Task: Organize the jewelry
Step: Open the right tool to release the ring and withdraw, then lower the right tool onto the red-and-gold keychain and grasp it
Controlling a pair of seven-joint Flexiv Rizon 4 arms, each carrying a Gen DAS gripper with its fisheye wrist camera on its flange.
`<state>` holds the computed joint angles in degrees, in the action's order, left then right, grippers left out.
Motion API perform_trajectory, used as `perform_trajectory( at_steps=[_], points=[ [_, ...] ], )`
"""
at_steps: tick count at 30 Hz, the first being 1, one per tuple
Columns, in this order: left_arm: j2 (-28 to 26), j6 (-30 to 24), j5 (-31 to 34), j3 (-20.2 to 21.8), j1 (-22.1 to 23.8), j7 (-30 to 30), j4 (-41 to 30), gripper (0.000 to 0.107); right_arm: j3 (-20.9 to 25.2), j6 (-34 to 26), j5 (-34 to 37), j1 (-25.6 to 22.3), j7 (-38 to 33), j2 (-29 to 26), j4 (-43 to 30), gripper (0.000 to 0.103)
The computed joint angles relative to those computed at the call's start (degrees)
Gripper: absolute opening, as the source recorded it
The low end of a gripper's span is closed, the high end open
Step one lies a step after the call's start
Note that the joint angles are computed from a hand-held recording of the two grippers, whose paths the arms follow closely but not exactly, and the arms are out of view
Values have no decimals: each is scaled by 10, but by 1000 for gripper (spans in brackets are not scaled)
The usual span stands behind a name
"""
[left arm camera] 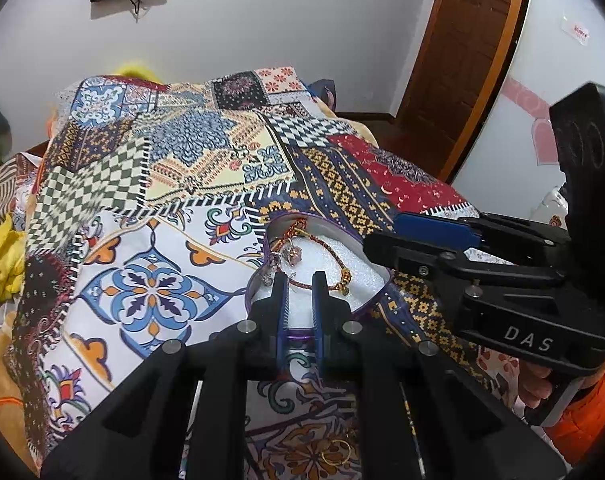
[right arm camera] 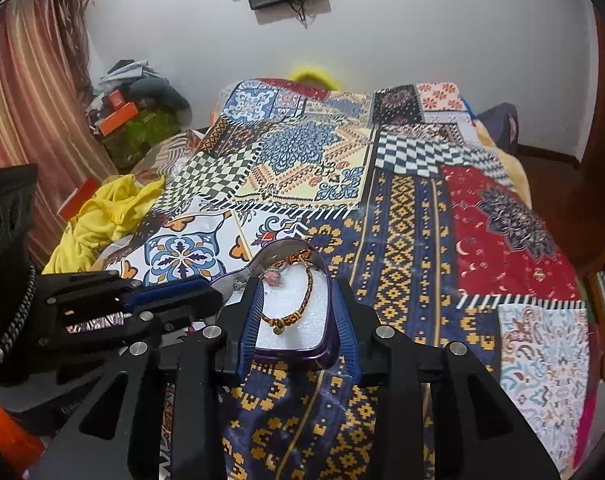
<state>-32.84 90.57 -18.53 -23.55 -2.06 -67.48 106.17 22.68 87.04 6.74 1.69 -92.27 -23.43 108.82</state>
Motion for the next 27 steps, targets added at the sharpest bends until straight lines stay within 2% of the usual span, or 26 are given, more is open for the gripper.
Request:
perform_trajectory(
  at_steps=[3,14,24,27],
  points=[
    [13,12,3,0,1,-4,11,9,-20,14,-10,16,12,14,17,33],
    [74,52,33,8,10,-38,74,27,-86,73,-74,70,80,69,92,41],
    [105,35,33,35,4,-60,123,27,-95,85,-125,81,122,89,142,41],
    [112,27,31,50,-6,-63,137,27,-79,79,-127,71,125,91,151,41]
  ],
)
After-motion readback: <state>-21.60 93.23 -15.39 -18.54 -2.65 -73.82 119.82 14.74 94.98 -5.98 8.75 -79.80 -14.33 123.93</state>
